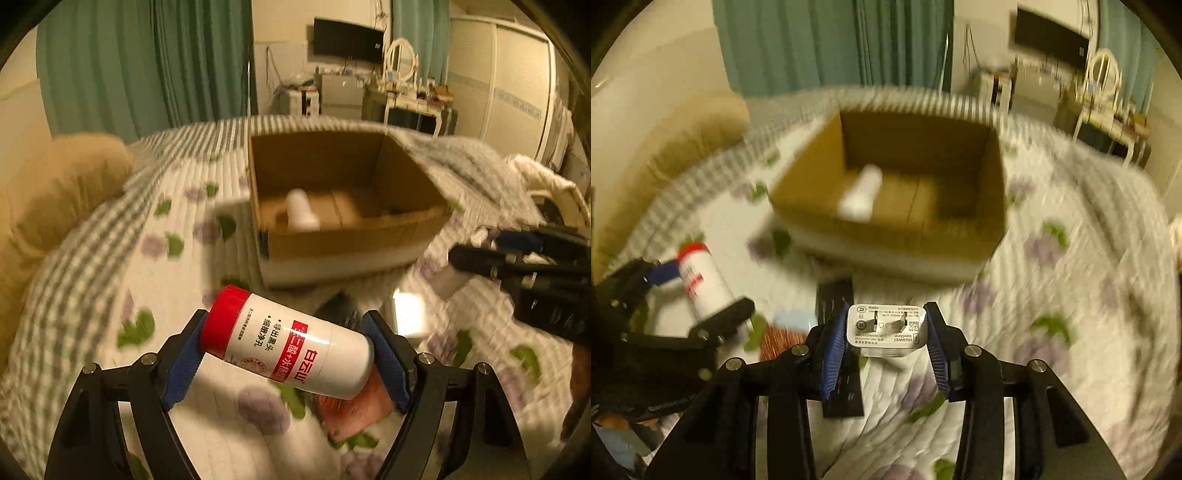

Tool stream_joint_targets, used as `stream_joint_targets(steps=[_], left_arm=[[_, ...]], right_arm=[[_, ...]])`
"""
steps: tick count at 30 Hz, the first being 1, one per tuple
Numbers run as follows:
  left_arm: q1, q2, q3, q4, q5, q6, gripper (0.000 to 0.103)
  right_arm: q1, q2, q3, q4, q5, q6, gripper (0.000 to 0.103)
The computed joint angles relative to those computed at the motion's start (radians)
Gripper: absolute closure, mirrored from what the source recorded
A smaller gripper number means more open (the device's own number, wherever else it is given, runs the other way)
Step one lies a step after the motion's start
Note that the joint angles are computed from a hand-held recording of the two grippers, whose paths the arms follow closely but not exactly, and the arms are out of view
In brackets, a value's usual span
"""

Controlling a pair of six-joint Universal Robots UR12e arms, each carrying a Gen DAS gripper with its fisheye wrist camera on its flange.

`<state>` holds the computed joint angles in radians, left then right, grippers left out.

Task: Organize rigid objects
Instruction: 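Carry the pill bottle and charger plug over the box with both grippers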

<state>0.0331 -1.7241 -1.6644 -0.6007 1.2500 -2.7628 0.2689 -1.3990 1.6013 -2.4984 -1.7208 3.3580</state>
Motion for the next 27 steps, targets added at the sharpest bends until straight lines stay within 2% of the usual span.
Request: stream_joint_targets(steps=[6, 13, 20, 27], left_arm=[[-0.02, -0.052, 0.114, 0.046, -0.038, -0.037, 0.019], [-0.069, -0.164, 0.273, 0.044, 0.004, -0.065, 0.019], [-0.11, -0.265, 0.37, -0.045, 0.056, -0.033, 0.019], [-0.124, -0.313, 0.403, -0.092, 0.081, -0.017, 0.019]], right_arm=[[-0.019, 0.038, -0.117, -0.046, -0.033, -0.074, 0.062], [-0.056, 0.111, -0.24, -0.032, -0.006, -0.081, 0.062], [-0.09, 0.189, -0.313, 0.034, 0.013, -0.068, 0.062], [-0.122, 0.241, -0.331, 0.065, 0.061, -0.067, 0.063]])
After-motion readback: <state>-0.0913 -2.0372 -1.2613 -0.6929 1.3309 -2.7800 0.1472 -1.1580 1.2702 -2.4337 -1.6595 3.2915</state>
